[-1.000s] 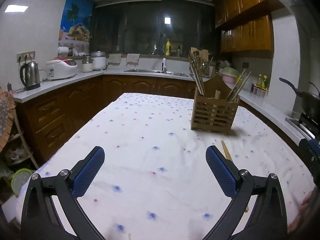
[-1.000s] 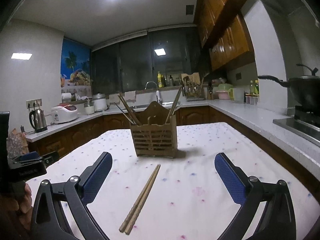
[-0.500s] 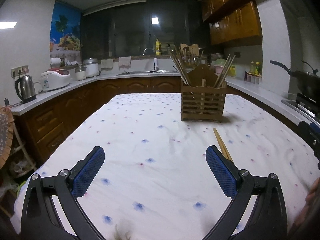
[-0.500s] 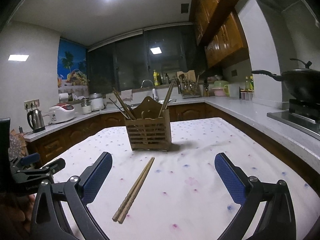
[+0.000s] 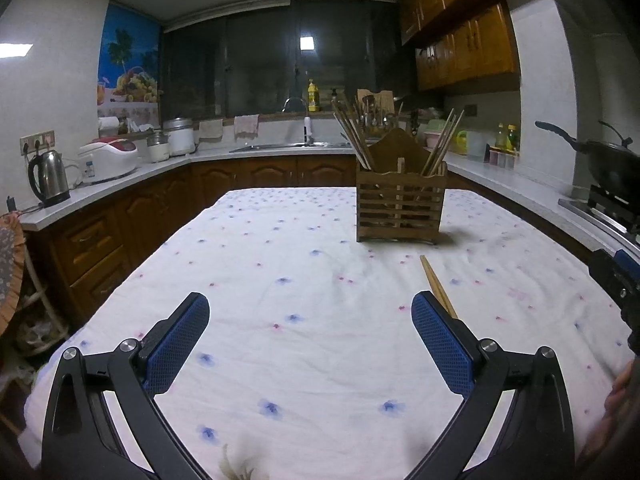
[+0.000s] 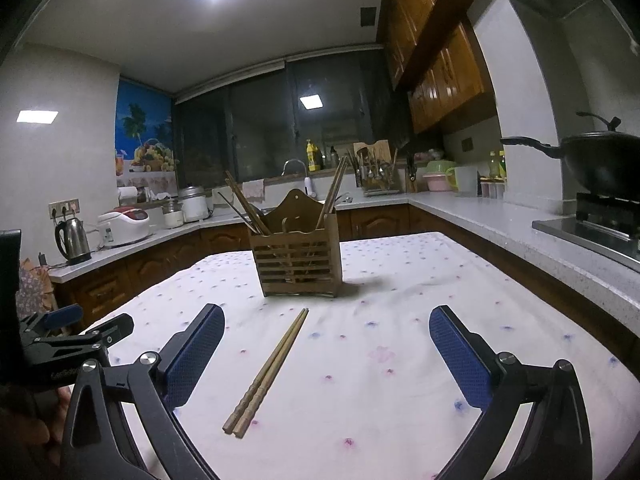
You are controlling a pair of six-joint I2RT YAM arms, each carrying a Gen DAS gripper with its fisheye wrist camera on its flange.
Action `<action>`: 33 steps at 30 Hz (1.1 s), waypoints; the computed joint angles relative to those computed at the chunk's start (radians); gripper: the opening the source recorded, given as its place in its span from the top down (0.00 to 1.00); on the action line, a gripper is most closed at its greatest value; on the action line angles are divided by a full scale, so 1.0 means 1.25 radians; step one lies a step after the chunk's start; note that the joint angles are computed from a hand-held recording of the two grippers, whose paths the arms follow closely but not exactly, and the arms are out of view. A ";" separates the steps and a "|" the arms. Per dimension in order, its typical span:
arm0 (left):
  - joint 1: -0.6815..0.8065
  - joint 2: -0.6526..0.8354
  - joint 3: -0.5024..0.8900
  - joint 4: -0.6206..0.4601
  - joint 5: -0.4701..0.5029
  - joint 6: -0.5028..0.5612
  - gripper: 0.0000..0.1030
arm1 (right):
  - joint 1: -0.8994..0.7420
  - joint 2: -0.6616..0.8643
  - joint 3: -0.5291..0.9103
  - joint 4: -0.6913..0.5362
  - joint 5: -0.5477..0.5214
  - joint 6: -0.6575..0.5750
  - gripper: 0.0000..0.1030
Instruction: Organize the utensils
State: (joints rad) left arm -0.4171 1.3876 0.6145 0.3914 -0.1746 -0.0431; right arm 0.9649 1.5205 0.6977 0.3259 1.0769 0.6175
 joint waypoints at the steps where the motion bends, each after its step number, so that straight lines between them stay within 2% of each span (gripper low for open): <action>1: 0.001 0.001 0.001 0.001 0.001 0.000 0.00 | 0.000 0.000 0.000 -0.001 0.000 0.000 0.00; 33: -0.009 -0.020 -0.015 0.033 -0.005 0.004 0.00 | 0.010 0.015 0.001 0.054 0.011 -0.050 0.00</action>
State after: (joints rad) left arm -0.4280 1.3632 0.5960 0.4323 -0.1813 -0.0379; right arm 0.9770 1.5392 0.6984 0.3939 1.0911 0.5548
